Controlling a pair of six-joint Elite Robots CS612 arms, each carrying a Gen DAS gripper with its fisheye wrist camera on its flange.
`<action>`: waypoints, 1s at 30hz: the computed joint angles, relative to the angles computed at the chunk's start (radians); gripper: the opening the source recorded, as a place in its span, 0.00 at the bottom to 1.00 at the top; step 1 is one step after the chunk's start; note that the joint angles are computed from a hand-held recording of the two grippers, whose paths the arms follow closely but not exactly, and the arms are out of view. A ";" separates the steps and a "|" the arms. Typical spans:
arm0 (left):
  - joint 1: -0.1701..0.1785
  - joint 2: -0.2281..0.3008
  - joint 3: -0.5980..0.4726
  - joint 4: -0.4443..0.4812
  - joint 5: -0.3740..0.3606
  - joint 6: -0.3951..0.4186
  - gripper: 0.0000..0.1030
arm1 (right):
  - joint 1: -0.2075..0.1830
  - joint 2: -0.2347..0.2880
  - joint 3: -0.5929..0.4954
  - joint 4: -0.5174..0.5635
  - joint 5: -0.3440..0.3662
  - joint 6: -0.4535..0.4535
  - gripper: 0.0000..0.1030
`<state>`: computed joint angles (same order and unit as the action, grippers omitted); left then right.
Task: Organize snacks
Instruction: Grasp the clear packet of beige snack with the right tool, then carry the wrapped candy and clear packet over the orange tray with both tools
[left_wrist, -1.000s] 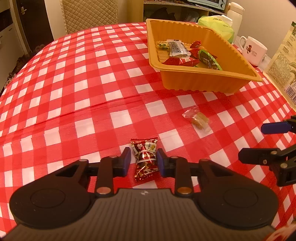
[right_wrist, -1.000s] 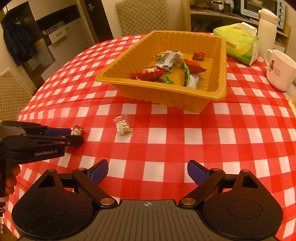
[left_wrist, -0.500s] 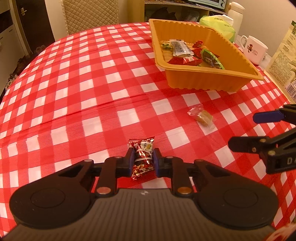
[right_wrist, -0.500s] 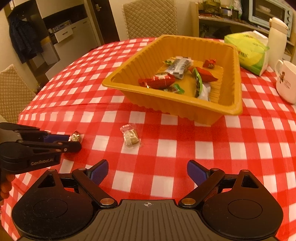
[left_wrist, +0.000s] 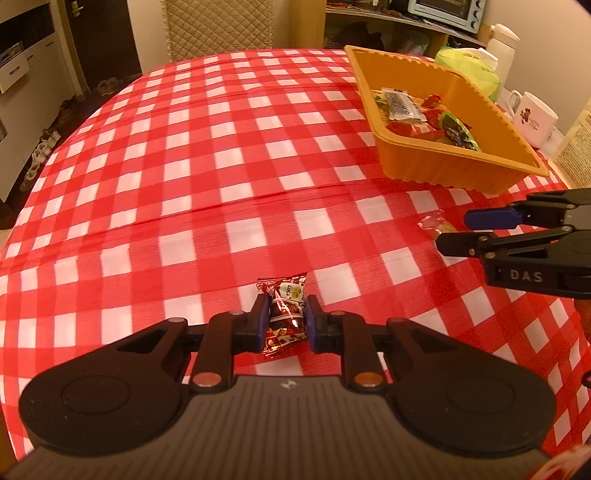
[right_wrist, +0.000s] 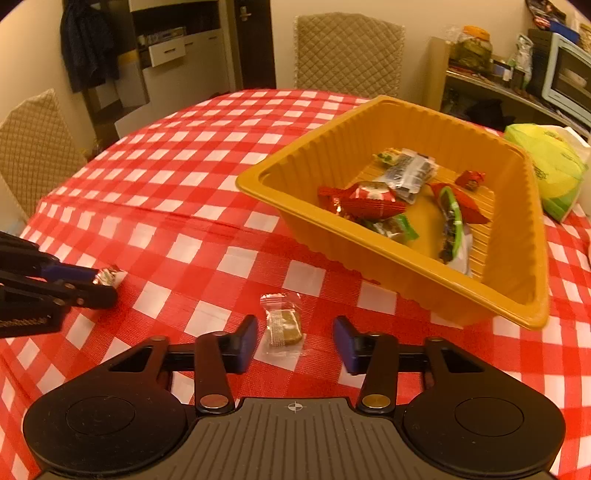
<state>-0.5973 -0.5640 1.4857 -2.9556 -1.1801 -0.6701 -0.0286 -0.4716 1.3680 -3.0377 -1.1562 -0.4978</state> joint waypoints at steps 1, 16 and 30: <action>0.000 -0.002 0.004 -0.001 0.003 -0.003 0.18 | 0.002 0.002 -0.003 0.000 -0.004 -0.005 0.40; -0.004 -0.020 0.036 -0.021 0.020 -0.007 0.18 | 0.014 -0.005 0.014 -0.007 -0.013 -0.046 0.22; -0.012 -0.036 0.049 -0.091 0.003 0.041 0.18 | -0.013 -0.067 0.098 -0.002 0.082 0.088 0.21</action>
